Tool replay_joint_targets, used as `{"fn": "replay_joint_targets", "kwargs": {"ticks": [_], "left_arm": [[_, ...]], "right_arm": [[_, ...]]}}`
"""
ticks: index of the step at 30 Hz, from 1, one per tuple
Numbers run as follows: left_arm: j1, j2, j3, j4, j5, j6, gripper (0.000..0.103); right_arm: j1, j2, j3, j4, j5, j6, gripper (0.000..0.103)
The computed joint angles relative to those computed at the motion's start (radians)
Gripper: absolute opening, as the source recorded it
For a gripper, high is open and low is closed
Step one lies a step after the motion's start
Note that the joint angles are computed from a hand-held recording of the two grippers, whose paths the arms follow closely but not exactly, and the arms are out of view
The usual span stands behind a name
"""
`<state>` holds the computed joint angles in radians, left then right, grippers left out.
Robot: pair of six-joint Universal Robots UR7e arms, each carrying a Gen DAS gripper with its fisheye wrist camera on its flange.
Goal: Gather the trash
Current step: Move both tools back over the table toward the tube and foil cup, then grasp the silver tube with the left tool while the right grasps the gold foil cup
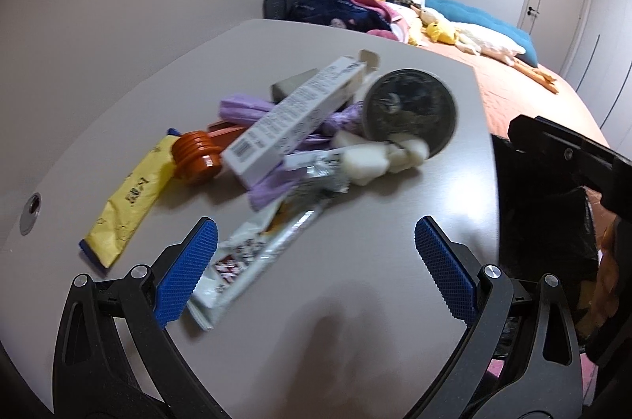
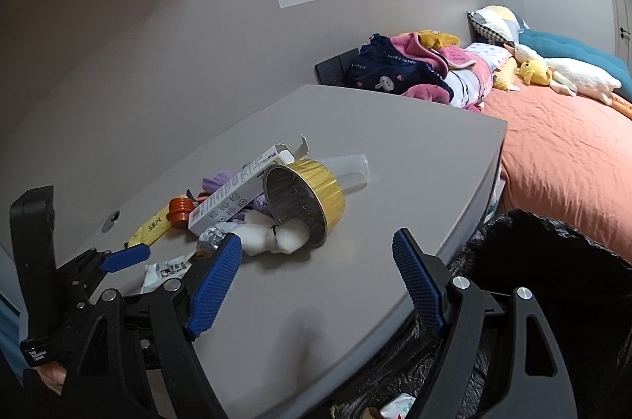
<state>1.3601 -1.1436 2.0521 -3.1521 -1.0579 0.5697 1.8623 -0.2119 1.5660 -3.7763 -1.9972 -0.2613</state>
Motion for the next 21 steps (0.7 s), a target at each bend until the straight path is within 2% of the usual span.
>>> {"fn": "replay_joint_targets", "kwargs": {"ticks": [11,21], "left_arm": [[0.048,0.023,-0.056,0.011,0.016,0.014,0.097],[0.054,0.060,-0.084,0.014,0.036,0.089,0.097]], "right_arm": [[-0.025,0.047,-0.127,0.107,-0.007,-0.001,0.079],[-0.048,0.078,-0.216,0.188,0.012,-0.020,0.078]]}}
